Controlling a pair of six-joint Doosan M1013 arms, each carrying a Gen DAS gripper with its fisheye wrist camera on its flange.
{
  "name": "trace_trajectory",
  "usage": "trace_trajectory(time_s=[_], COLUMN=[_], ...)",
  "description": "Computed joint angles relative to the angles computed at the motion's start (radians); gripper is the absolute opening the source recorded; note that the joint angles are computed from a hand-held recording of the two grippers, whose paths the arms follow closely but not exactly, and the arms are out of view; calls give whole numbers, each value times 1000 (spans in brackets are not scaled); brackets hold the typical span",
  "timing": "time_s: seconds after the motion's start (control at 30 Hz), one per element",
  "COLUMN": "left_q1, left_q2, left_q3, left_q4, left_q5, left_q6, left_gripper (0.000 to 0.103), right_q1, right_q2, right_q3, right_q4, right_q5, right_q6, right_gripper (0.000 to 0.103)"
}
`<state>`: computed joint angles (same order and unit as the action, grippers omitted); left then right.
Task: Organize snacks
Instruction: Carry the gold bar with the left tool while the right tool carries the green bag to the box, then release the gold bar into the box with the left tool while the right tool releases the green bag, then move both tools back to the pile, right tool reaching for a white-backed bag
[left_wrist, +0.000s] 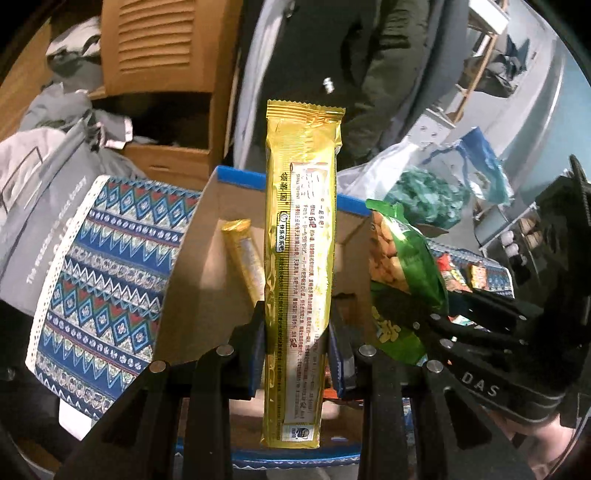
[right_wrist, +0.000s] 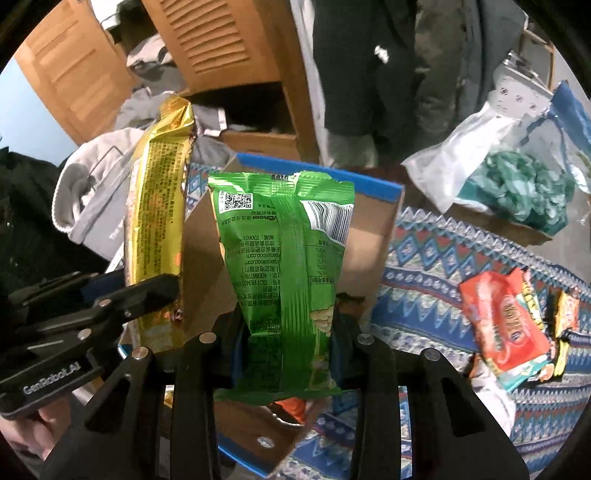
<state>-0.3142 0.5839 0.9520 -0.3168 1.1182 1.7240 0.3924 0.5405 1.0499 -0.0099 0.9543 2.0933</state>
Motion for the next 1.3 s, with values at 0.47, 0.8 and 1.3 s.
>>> trace_trajectory(time_s=[0.47, 0.8, 1.3], left_q1=[3, -9, -64], left_q2=[35, 30, 19], left_q3=[-11, -18, -21], left_q4=[91, 61, -25], left_q5=[22, 30, 56], left_q6=[-112, -106, -47], left_gripper=[37, 65, 65], right_q1=[-6, -15, -54], right_q2=[21, -22, -128], right_q3=[-8, 42, 200], right_q4=[57, 4, -70], right_q5=[17, -7, -51], right_q6=[-6, 34, 127], right_gripper=[41, 59, 69])
